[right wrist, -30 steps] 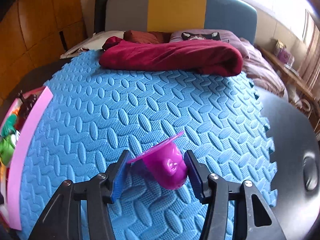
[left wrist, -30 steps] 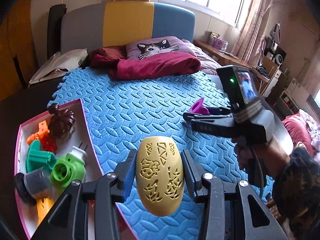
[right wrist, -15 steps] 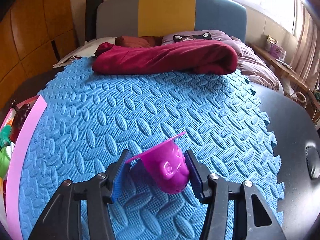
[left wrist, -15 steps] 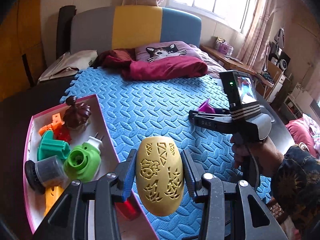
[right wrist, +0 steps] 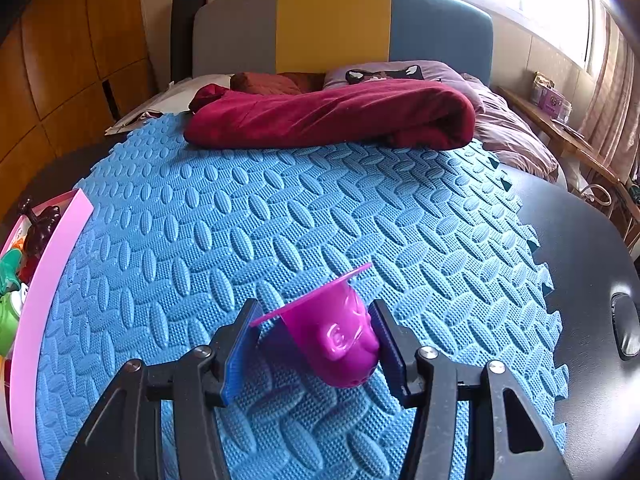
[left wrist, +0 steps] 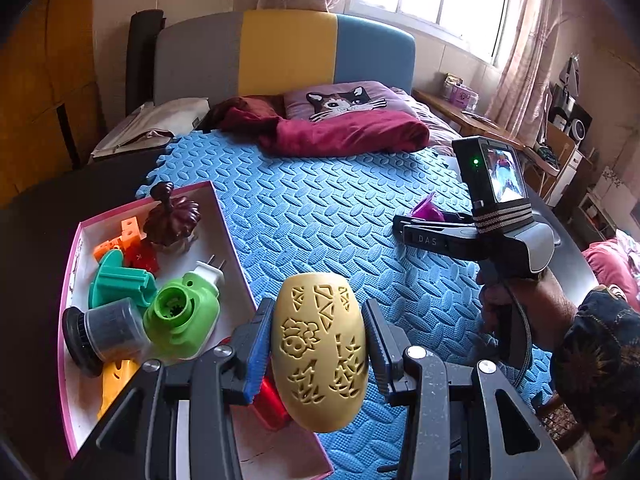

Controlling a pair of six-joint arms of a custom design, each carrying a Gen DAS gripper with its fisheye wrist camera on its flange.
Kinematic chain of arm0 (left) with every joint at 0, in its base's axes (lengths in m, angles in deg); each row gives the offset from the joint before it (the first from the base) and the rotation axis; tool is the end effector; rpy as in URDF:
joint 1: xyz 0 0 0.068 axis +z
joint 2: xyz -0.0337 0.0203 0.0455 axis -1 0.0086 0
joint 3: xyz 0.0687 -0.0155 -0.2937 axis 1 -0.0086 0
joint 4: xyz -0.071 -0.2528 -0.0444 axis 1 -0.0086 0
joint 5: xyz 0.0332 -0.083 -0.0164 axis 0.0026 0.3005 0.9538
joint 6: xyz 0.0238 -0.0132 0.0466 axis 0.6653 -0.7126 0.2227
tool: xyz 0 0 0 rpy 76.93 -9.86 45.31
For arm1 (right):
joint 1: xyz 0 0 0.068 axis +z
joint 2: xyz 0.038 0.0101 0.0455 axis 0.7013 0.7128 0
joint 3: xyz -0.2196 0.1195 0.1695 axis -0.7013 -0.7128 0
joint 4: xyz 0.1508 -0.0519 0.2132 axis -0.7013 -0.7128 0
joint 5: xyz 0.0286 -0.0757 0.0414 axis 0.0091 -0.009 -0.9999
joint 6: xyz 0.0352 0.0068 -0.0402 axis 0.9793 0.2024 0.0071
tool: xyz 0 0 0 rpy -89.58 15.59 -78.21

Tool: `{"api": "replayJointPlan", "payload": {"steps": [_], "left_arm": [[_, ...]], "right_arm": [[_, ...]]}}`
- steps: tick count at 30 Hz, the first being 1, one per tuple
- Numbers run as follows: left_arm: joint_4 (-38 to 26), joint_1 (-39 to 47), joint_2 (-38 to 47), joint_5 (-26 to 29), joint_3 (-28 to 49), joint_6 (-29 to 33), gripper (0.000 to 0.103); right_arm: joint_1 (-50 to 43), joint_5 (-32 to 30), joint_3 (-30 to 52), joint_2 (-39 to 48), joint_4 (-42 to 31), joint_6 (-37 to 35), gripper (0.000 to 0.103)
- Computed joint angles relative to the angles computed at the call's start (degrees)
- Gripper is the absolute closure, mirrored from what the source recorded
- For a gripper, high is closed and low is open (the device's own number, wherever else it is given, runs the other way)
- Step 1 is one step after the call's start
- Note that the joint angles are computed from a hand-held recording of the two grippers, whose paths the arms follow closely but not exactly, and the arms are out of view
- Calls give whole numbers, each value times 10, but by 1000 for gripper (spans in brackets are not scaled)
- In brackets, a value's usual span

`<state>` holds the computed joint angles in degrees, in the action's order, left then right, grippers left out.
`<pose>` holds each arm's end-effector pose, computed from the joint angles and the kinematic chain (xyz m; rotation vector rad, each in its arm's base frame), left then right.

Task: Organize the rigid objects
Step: 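Carry the yellow oval into the tray and open the left tool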

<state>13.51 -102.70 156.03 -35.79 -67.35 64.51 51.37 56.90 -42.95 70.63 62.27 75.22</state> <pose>0.1968 -0.0502 0.1657 0.2570 2.3941 -0.2685 0.3055 0.0360 0.0947 -0.1107 2.4516 0.0486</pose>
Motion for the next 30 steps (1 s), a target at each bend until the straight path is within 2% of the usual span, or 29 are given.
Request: {"api": "replayJointPlan", "payload": {"steps": [12,18,22,27,30], "left_arm": [[-27,57,-44,20,-10,24,59],[-59,151,-69,76,-12,63,59],[-104,276,-78,148,-2,125,59],[-168,442,-43,239,3,256,59],[-188,487,-22,266,-3,316,59]], "right_arm": [[-2,-5,0,0,1,0,47],[-3,-6,0,1,1,0,48],[-3,-6,0,0,1,0,47],[-2,-5,0,0,1,0,47],[-2,-5,-1,0,1,1,48]]}}
